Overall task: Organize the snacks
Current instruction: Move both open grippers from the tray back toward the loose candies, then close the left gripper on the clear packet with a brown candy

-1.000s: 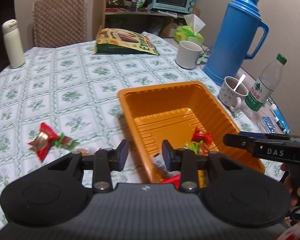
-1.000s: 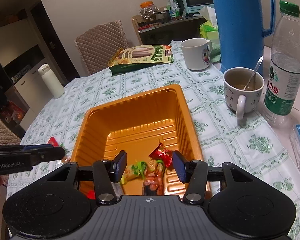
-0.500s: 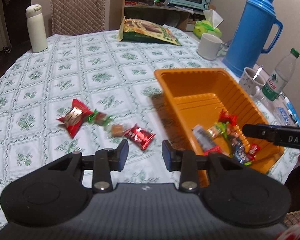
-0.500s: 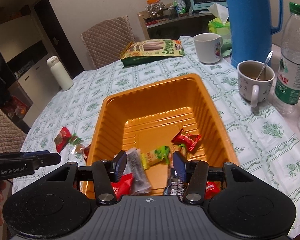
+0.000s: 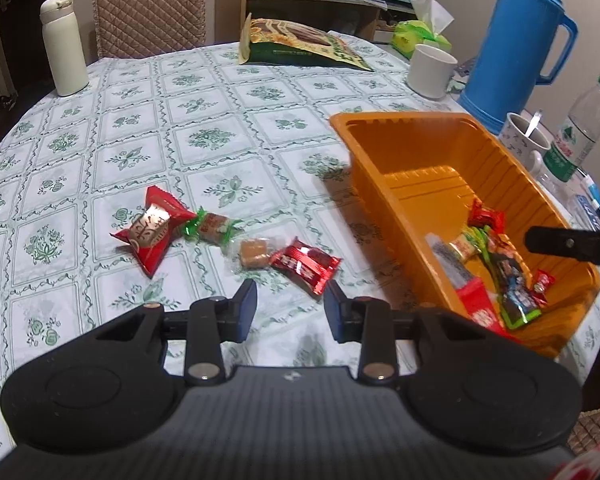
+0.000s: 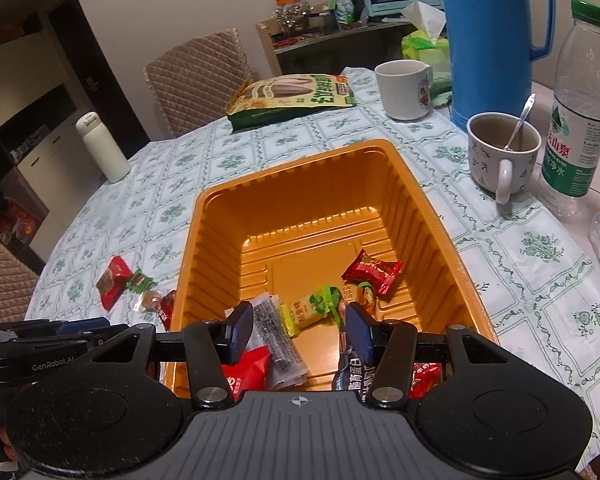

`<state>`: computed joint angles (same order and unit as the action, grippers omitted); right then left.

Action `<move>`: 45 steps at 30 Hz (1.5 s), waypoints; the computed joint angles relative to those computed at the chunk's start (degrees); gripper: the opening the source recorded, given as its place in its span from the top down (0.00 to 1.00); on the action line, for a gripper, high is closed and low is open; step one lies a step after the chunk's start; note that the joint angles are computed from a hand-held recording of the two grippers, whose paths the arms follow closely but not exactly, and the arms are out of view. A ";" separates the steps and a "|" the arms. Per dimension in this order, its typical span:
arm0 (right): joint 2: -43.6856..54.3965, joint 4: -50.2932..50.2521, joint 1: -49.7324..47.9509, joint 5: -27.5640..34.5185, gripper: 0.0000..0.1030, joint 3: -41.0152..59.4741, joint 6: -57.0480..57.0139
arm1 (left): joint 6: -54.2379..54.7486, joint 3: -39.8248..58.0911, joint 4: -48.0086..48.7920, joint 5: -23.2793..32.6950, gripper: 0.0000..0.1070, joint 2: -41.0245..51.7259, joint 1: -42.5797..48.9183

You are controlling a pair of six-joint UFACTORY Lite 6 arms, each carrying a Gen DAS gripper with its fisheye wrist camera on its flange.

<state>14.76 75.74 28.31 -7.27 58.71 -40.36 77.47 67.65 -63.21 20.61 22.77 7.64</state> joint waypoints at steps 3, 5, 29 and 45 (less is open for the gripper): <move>0.81 4.16 0.11 -0.38 0.50 0.92 -3.74 | -1.54 3.63 0.54 -0.96 0.70 3.42 -0.09; 1.51 5.85 0.15 -0.58 0.50 1.67 -5.21 | -3.20 6.51 1.51 -1.26 0.70 6.03 -0.11; 9.46 30.25 -1.06 -0.43 0.50 10.76 -29.67 | -1.07 15.93 0.61 -4.27 0.69 17.65 -2.50; 11.29 30.30 -0.89 1.53 0.50 13.19 -31.44 | 8.40 6.68 -3.90 -3.33 0.76 10.05 3.12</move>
